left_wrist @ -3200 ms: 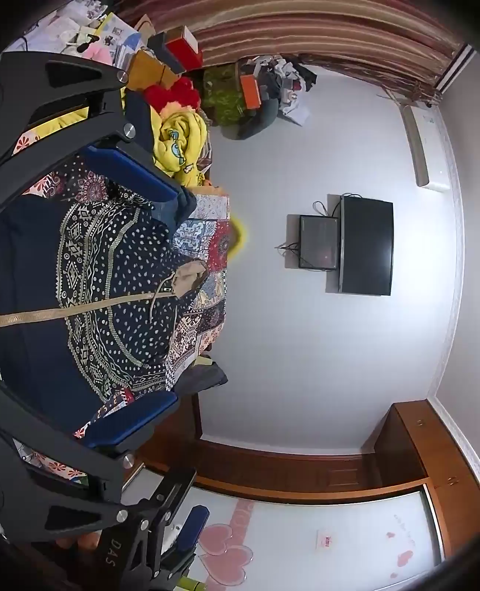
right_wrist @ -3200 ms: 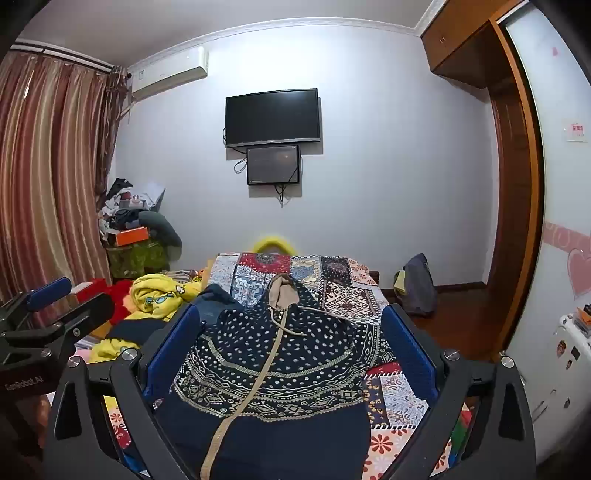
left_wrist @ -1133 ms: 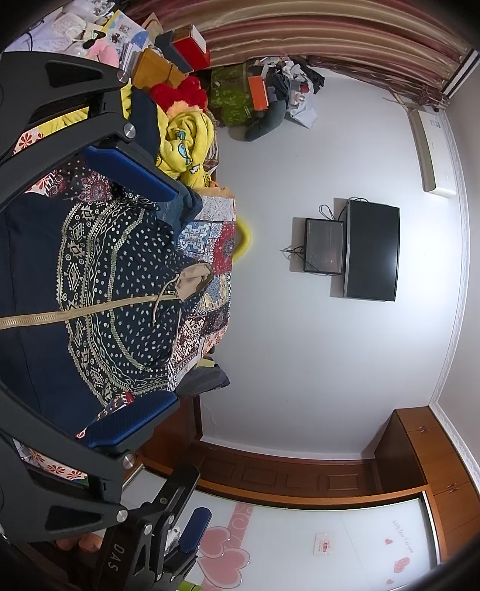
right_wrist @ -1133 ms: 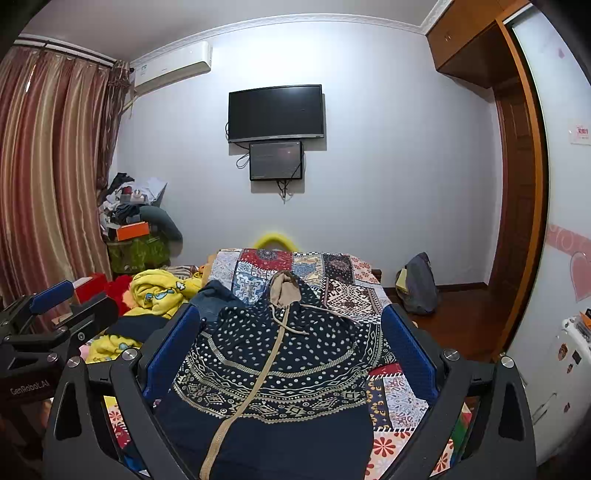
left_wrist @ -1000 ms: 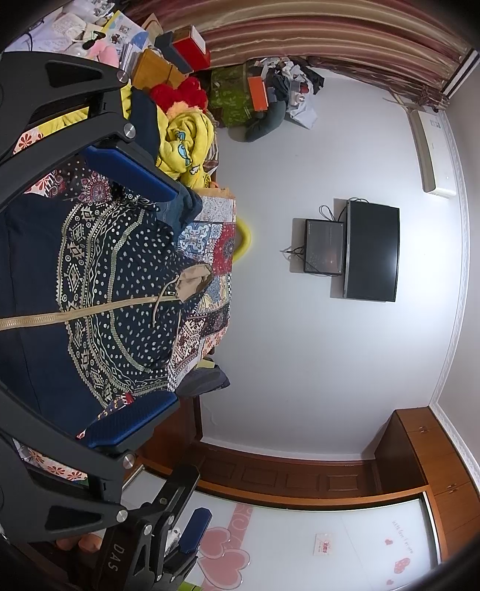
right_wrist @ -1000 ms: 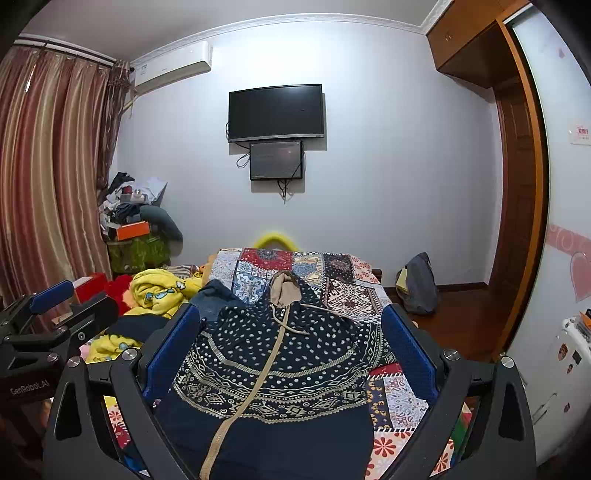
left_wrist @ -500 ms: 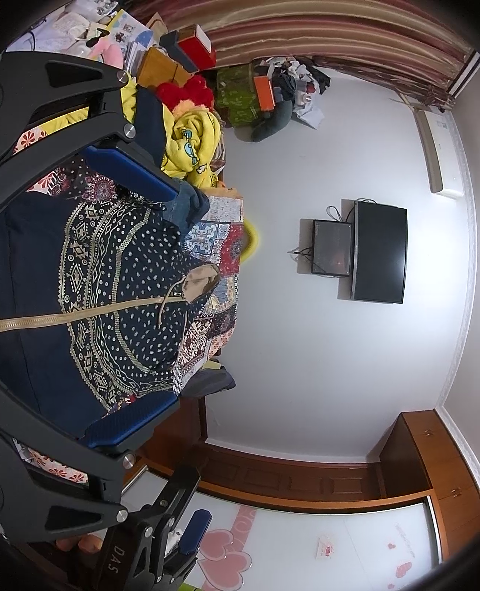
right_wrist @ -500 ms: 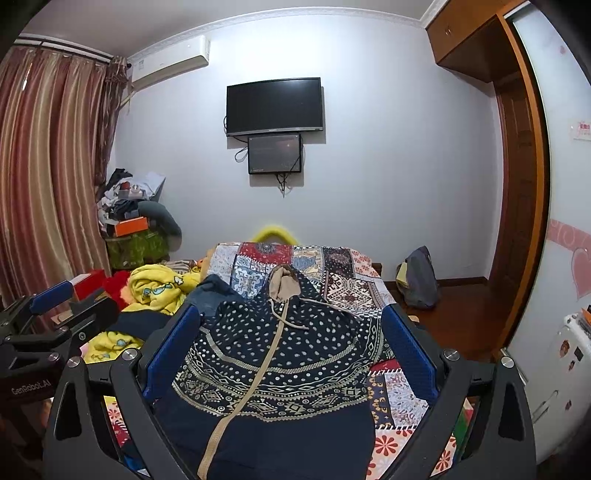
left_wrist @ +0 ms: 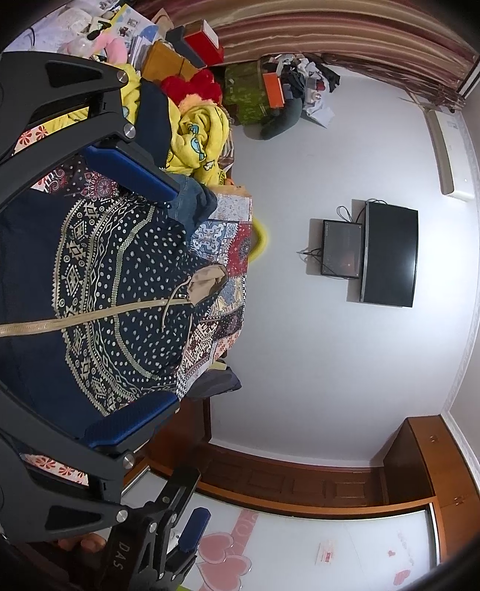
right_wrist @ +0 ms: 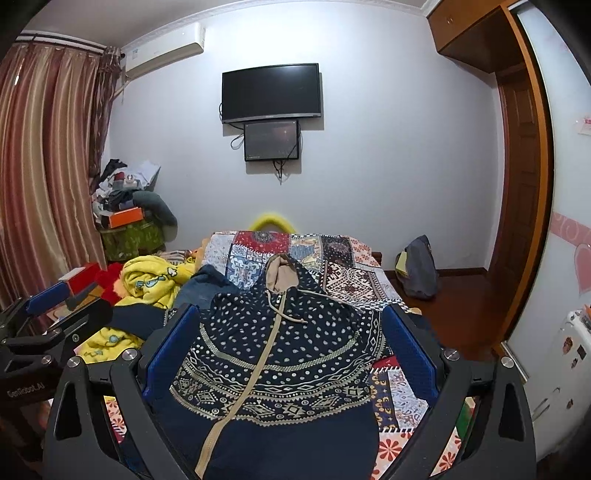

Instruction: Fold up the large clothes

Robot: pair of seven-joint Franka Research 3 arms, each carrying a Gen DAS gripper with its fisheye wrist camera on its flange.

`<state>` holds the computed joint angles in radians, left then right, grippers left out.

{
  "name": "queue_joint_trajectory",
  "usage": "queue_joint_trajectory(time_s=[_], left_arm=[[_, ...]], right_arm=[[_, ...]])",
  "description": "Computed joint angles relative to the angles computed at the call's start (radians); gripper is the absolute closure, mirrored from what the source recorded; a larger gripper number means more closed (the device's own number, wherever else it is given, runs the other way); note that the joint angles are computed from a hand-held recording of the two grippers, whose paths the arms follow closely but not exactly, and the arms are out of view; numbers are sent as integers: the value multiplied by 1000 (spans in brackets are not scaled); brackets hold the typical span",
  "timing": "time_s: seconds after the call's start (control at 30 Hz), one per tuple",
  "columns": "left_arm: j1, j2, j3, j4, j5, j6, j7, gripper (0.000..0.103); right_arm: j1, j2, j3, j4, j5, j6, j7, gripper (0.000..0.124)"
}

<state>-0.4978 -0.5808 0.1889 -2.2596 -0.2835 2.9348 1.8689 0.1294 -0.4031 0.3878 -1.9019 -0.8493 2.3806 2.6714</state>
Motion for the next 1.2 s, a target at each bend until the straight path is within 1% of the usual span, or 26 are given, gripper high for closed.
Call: queue_joint_trajectory(time_s=[0.1,0.23,0.3,0.37,0.4,0.43,0.47,0.5,0.53,0.57,0.67,0.77,0.83,0.9,0.93,0.97,1.0,1.07,1.1,1.17,1.2], left_arm=[[-12,54,22,39,-16,7,11,0],[-6,130,38,92,-50,22,38,0],[-21,185,66,136,-91,21,82,0],[-11,232,71,170,-130,18,107,0],[-10,276,85,208,-159,1,122,0],[-4,301,88,229,-182,-15,135,0],[1,334,97,260,-208,-43,149,0],[0,385,121,311,-253,-91,174,0],[9,418,126,339,-281,-116,188,0],[24,462,132,375,-301,-138,192,0],[89,567,119,448,-270,-157,144,0],[160,679,118,545,-239,-237,89,0],[215,759,118,625,-243,-324,43,0],[283,829,104,701,-288,-426,25,0],[327,881,97,762,-320,-507,7,0],[359,907,84,791,-339,-545,3,0],[400,957,74,846,-361,-611,-17,0],[454,1006,47,898,-380,-674,-35,2],[486,1043,32,938,-393,-708,-42,3],[522,1088,12,993,-380,-752,-73,11],[544,1116,-2,1028,-384,-776,-91,11]], right_arm=[[-1,45,-9,40,1,3,-16,26],[14,110,-34,92,-20,17,-25,26],[27,154,-53,126,-30,21,-33,26],[47,187,-76,147,-38,22,-40,26],[57,213,-89,167,-40,22,-51,26],[67,239,-103,185,-41,22,-64,26],[77,264,-116,201,-41,22,-75,26],[88,274,-128,208,-41,22,-80,26],[97,314,-143,237,-37,21,-103,26],[107,330,-157,251,-33,17,-115,26],[137,415,-200,315,-8,6,-163,26],[166,478,-239,368,42,-10,-229,26],[182,521,-264,405,82,-22,-278,26],[191,582,-285,460,150,-43,-351,26],[192,609,-294,488,192,-51,-387,26],[194,633,-302,516,229,-64,-417,26],[197,660,-309,547,265,-80,-446,26],[198,729,-321,629,346,-133,-516,26],[202,748,-329,651,362,-143,-530,26],[210,817,-347,738,411,-200,-582,26],[213,848,-355,780,432,-232,-610,26]])
